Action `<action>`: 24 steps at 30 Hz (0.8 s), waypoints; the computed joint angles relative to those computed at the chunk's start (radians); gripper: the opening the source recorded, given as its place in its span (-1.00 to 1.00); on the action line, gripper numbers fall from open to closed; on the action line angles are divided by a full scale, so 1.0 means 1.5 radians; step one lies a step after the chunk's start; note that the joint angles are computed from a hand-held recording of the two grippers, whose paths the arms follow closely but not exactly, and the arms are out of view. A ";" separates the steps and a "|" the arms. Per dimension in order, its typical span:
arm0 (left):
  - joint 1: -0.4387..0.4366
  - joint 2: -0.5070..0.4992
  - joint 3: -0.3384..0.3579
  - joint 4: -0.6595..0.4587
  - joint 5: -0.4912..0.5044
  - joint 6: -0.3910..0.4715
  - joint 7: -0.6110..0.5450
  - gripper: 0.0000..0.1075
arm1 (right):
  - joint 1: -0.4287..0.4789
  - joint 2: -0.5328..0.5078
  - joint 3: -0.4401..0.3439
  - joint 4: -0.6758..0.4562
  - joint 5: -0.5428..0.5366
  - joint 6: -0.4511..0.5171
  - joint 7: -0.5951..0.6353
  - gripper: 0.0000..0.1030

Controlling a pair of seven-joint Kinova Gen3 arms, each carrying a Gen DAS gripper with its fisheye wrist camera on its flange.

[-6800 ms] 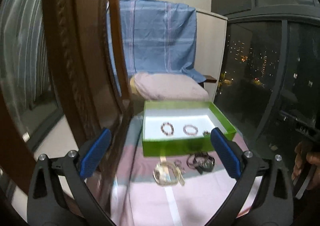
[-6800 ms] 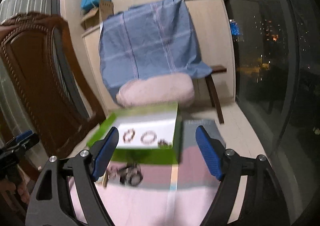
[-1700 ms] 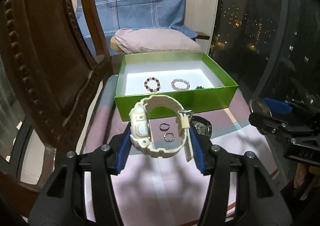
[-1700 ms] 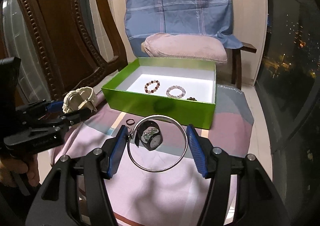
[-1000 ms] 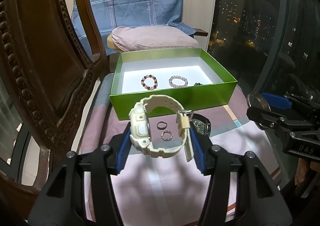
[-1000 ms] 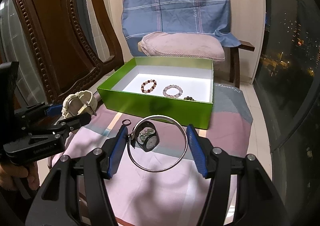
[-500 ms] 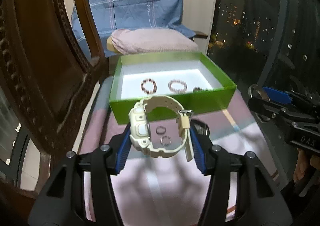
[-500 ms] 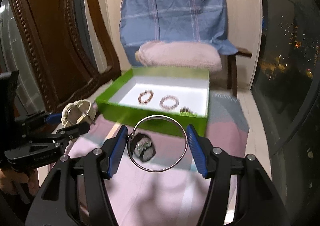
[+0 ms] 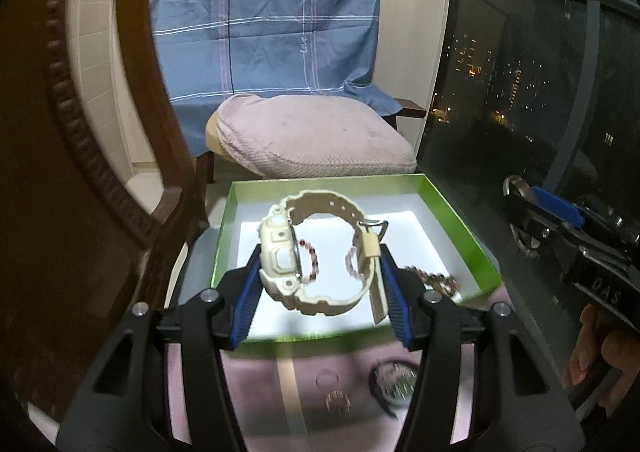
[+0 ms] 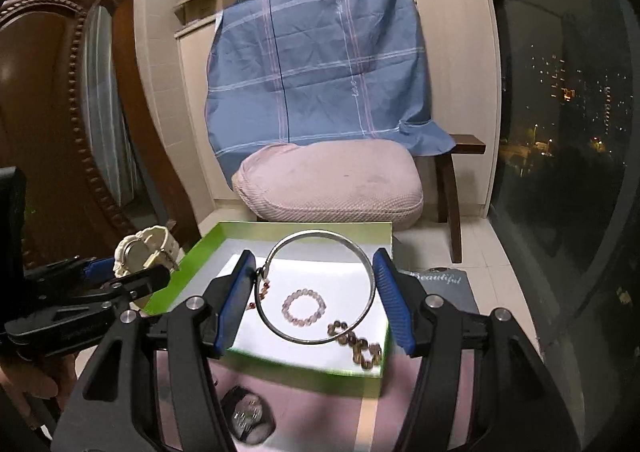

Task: Organize jewelry
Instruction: 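Lower both items into the green box and open both tools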

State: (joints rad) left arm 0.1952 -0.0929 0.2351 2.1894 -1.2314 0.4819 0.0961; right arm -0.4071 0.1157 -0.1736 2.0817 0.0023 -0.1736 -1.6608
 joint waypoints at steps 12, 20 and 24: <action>-0.012 0.088 -0.094 -0.042 0.050 -0.090 -0.050 0.02 | -0.087 0.132 0.108 -0.140 -0.058 0.086 0.048 0.16; 0.011 0.080 -0.111 -0.025 -0.030 -0.071 0.037 0.55 | -0.195 0.138 0.236 -0.139 -0.065 0.067 0.030 0.49; 0.001 -0.002 -0.048 0.006 -0.137 -0.006 0.141 0.77 | -0.226 0.052 0.265 -0.056 -0.110 -0.041 0.063 0.91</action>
State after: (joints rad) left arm 0.1967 -0.0957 0.1636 2.1987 -1.4374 0.4728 0.3082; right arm -0.7465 0.1943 0.2241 1.9980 -0.1623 -0.2357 -1.5665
